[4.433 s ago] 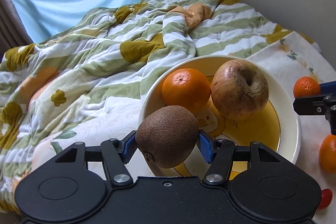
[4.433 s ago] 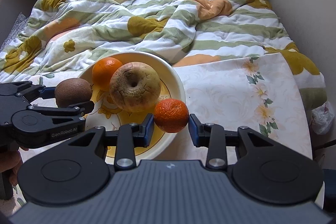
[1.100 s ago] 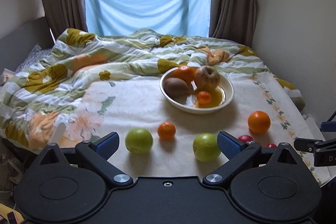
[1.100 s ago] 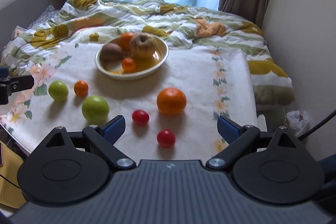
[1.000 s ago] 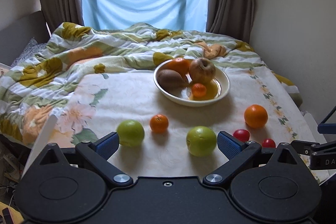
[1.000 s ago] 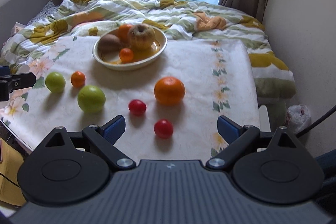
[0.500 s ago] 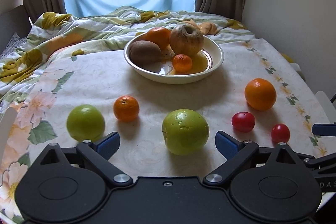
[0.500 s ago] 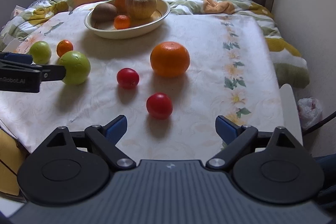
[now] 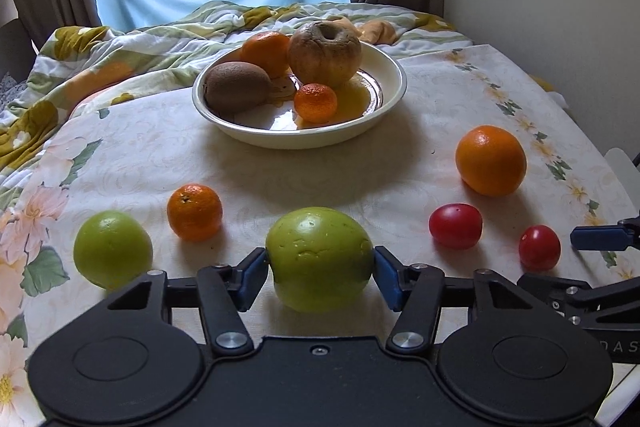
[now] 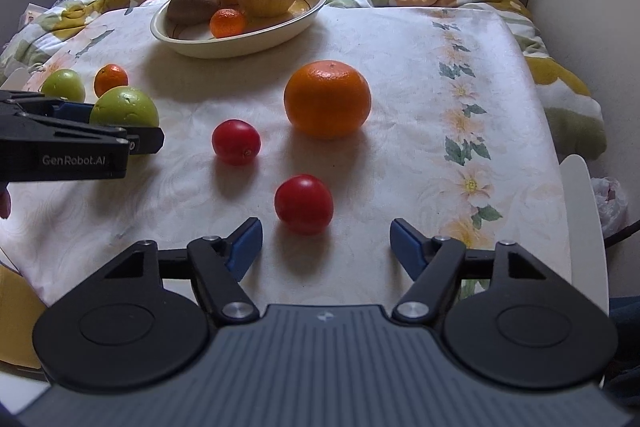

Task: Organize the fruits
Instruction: 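Grasp the large green apple with the left tool while the right tool grasps a red tomato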

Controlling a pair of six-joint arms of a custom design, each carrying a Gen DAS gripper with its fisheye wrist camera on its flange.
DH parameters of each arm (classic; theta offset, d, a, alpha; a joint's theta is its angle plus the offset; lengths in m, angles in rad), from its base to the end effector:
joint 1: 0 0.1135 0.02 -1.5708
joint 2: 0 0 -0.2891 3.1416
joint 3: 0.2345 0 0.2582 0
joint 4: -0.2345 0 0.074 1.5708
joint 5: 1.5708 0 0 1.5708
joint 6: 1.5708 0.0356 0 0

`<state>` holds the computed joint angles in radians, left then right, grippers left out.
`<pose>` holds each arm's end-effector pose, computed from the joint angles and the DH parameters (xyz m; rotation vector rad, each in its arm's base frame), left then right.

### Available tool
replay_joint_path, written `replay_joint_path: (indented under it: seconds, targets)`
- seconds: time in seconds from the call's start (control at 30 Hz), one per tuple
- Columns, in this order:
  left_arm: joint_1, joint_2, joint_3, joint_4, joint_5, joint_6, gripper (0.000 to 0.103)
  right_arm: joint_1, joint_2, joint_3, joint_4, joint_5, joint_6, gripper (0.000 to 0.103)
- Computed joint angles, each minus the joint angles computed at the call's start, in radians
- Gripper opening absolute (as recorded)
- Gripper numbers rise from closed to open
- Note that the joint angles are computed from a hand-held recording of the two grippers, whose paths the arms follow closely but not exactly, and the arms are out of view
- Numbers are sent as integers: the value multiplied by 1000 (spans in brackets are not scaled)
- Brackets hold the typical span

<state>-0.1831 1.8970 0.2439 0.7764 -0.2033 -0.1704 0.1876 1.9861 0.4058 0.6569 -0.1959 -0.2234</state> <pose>0.2190 -0.0333 0.0485 -0.0740 2.4239 0.0892 0.2541 0.0553 0.0395 -0.5866 2.4132 0.2289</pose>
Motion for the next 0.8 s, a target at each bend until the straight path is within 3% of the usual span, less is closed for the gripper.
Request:
replay_joint_path:
  seconds: [0.4,0.57,0.8]
  targets:
    - [-27,-23,-22,-11,-27,-18,61,21,15,20,2,-5,0,71]
    - [-36,-49,-46,-19,-33,-32,61,27,20,21,17,-13,0,56]
    - [-33,-123,-83,-66,-45,-61,61,30,13,-1,46,-10,-3,47]
